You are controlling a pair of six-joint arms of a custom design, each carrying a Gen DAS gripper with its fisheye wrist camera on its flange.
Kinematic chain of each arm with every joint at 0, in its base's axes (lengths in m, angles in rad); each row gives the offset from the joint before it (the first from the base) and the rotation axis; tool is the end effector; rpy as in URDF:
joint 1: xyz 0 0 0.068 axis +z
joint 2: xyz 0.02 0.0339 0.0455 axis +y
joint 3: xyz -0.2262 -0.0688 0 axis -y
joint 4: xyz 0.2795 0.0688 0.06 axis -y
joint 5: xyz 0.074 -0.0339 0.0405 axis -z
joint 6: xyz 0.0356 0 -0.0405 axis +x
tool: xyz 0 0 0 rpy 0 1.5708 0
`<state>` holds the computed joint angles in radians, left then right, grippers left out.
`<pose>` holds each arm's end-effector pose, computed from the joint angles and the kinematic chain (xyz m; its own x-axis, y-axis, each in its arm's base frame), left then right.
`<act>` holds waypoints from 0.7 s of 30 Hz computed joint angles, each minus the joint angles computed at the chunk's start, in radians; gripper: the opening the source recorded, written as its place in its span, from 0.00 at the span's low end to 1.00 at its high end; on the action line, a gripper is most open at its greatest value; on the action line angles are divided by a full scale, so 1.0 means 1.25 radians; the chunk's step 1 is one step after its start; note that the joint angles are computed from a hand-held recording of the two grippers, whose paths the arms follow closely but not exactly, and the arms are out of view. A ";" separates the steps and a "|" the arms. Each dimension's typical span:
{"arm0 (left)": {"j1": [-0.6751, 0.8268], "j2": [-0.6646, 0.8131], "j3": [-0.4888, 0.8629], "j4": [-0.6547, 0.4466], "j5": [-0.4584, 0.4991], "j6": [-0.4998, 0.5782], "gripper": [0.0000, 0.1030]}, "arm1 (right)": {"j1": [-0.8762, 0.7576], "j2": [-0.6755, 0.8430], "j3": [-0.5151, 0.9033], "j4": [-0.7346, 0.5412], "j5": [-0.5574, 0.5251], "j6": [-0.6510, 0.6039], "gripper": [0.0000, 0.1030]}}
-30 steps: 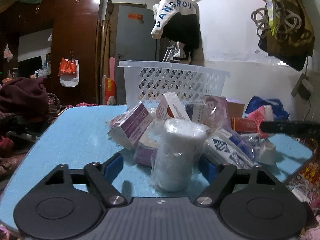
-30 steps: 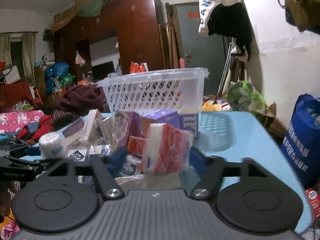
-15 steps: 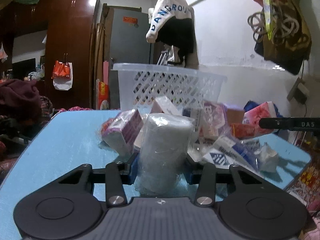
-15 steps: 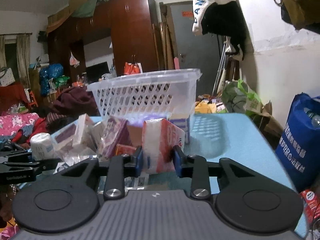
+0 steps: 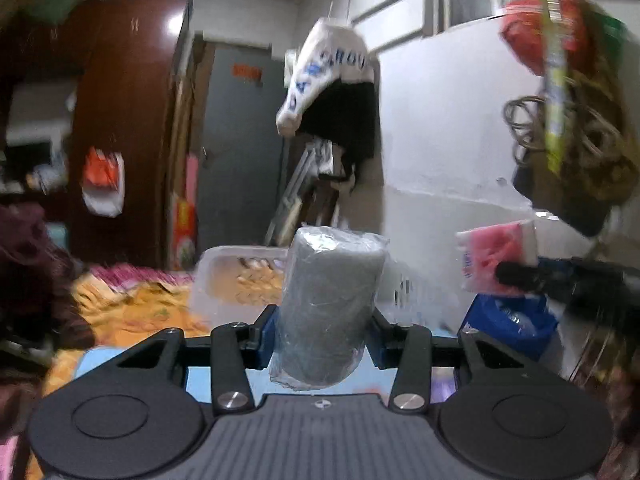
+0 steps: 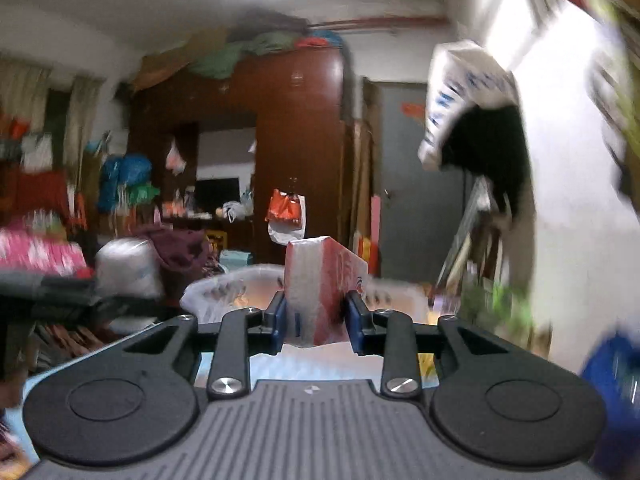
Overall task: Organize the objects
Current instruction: 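Carry the roll with the left tool into the basket while the right tool drops the tissue pack there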
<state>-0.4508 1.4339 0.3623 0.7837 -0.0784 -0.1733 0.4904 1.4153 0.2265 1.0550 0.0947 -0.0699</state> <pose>0.2538 -0.1197 0.0898 -0.3150 -0.0385 -0.9483 0.3172 0.9375 -0.1434 0.2250 0.1163 0.0854 -0.0904 -0.1271 -0.9878 -0.3935 0.9157 -0.0818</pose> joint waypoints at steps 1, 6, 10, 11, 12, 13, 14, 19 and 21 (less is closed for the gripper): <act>0.032 0.043 0.086 -0.074 0.045 -0.016 0.47 | -0.007 0.040 0.069 -0.039 -0.006 -0.020 0.33; 0.081 0.259 0.365 -0.257 0.094 -0.048 0.48 | -0.068 0.246 0.337 -0.192 -0.072 -0.054 0.33; 0.075 0.329 0.444 -0.289 0.059 -0.063 0.69 | -0.053 0.327 0.395 -0.180 -0.034 -0.077 0.57; 0.074 0.326 0.434 -0.272 0.062 -0.072 0.78 | -0.040 0.315 0.375 -0.164 -0.008 -0.082 0.67; 0.072 0.314 0.413 -0.246 0.063 -0.067 0.78 | -0.034 0.301 0.349 -0.140 0.001 -0.082 0.71; 0.068 0.299 0.385 -0.216 0.056 -0.052 0.78 | -0.036 0.276 0.310 -0.114 -0.012 -0.073 0.74; 0.065 0.282 0.366 -0.203 0.049 -0.041 0.78 | -0.039 0.242 0.269 -0.091 -0.027 -0.065 0.76; 0.051 0.155 0.187 -0.085 0.042 -0.023 0.78 | -0.066 0.130 0.089 0.006 -0.084 -0.019 0.96; 0.029 0.085 0.046 0.006 0.012 -0.011 0.78 | -0.079 0.149 0.001 0.112 -0.100 0.014 1.00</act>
<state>-0.4149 1.5402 0.4200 0.7909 -0.0637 -0.1868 0.3922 1.6016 0.2277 1.1949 -0.0301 -0.0519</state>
